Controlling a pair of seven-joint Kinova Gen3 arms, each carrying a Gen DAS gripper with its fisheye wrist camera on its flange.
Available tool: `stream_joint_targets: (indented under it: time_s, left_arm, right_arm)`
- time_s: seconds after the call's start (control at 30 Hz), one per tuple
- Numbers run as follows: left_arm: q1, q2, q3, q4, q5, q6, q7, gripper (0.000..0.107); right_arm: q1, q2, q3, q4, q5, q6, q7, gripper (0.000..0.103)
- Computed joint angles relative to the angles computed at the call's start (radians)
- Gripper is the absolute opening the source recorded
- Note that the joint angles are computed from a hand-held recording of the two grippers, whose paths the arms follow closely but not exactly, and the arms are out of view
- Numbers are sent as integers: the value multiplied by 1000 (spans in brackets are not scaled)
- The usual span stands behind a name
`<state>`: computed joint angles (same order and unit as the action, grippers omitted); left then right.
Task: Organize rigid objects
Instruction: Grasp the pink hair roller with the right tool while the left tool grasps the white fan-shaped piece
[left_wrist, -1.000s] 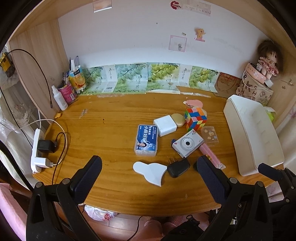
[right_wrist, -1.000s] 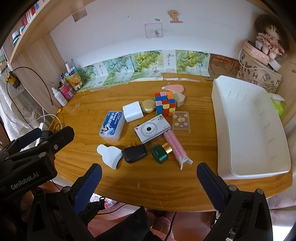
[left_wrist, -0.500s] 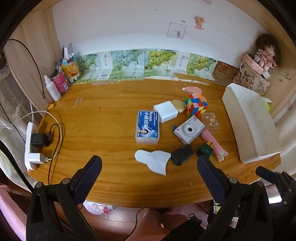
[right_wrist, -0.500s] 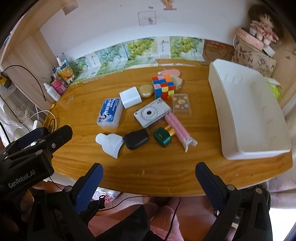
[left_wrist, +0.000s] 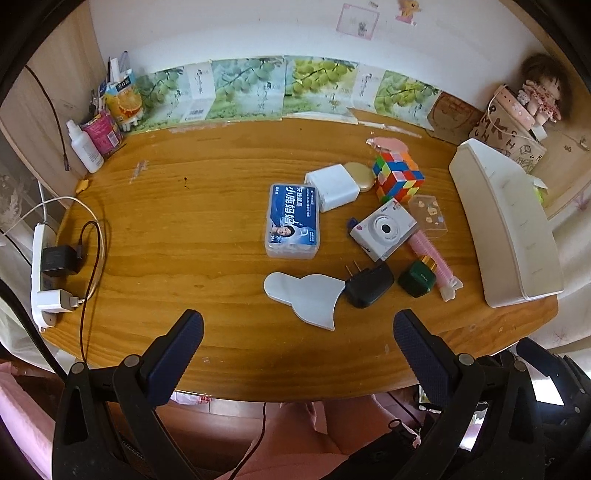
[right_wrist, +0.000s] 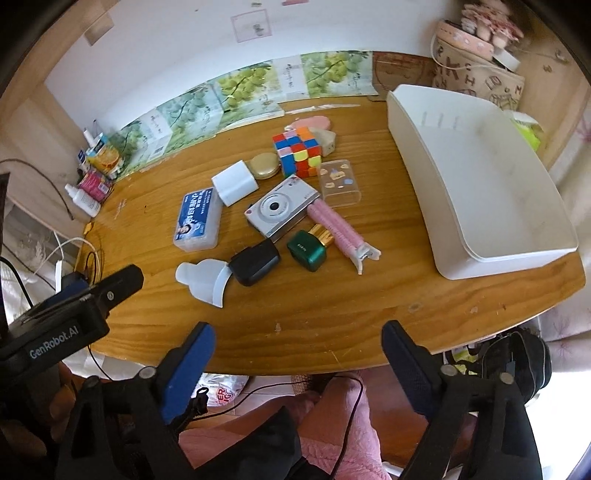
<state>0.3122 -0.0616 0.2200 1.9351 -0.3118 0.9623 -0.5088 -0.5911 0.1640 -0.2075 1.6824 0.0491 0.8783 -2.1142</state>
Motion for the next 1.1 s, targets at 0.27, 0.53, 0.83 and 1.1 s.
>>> stream_joint_targets:
  time_s: [0.27, 0.53, 0.83, 1.1]
  left_arm:
    - [-7, 95, -38, -62, 74, 32, -75, 102]
    - [-58, 218, -103, -117, 237, 64, -143, 99]
    - [-120, 325, -153, -146, 356, 100, -134, 94]
    - [-183, 365, -170, -133, 449, 77, -146, 93]
  right_arm:
    - [71, 41, 18, -15, -92, -4, 85, 85]
    - [163, 158, 27, -122, -215, 68, 244, 79]
    - [158, 339, 35, -351, -215, 281, 374, 78]
    - [80, 477, 69, -568, -120, 488, 435, 77]
